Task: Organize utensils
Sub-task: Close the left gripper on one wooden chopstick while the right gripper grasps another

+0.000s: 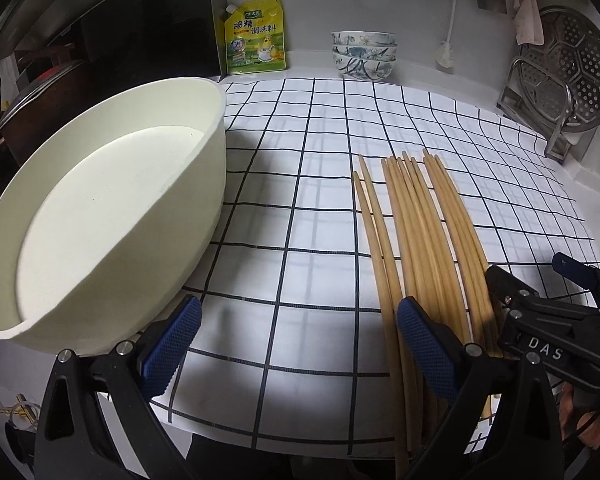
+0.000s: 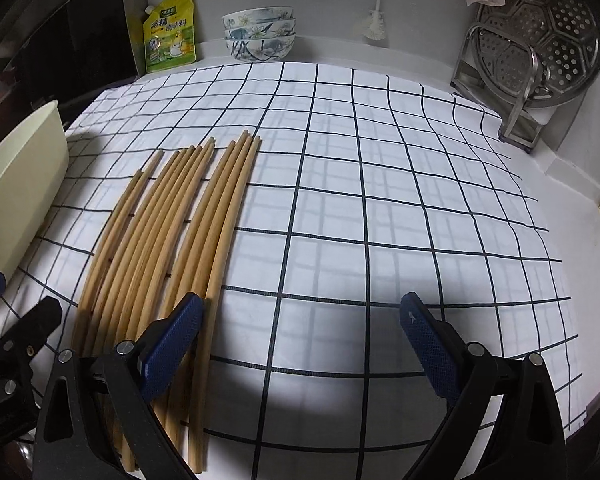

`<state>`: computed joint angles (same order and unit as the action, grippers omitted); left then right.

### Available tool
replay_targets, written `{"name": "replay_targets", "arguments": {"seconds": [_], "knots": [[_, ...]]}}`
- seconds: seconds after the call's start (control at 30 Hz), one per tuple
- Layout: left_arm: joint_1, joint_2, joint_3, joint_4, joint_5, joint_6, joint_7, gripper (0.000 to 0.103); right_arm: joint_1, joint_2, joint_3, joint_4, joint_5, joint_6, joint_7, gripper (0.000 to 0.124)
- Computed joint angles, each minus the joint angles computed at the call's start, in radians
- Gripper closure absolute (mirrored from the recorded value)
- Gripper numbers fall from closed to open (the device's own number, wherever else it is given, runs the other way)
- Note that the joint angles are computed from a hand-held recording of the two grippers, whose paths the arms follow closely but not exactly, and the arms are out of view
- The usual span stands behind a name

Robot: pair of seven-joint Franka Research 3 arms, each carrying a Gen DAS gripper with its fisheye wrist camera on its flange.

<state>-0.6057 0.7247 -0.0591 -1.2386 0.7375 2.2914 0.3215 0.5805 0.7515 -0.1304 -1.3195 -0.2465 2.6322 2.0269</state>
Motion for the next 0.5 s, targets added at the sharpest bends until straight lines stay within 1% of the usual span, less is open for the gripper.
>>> {"name": "replay_targets", "arguments": {"seconds": [0.1,0.3,0.5], "knots": [[-0.006,0.014,0.002,0.022,0.002,-0.012,0.005,0.007,0.005,-0.002,-0.006,-0.002,-0.014,-0.019,-0.008,0.03],[-0.014,0.041,0.007,0.057,-0.009,-0.038,0.017,0.007,-0.005,-0.018,-0.003,-0.035,-0.014,0.01,-0.018,0.03],[-0.016,0.05,0.01,0.066,-0.019,-0.056,0.007,0.007,-0.033,-0.036,0.021,-0.074,0.024,0.047,-0.051,0.03]]}}
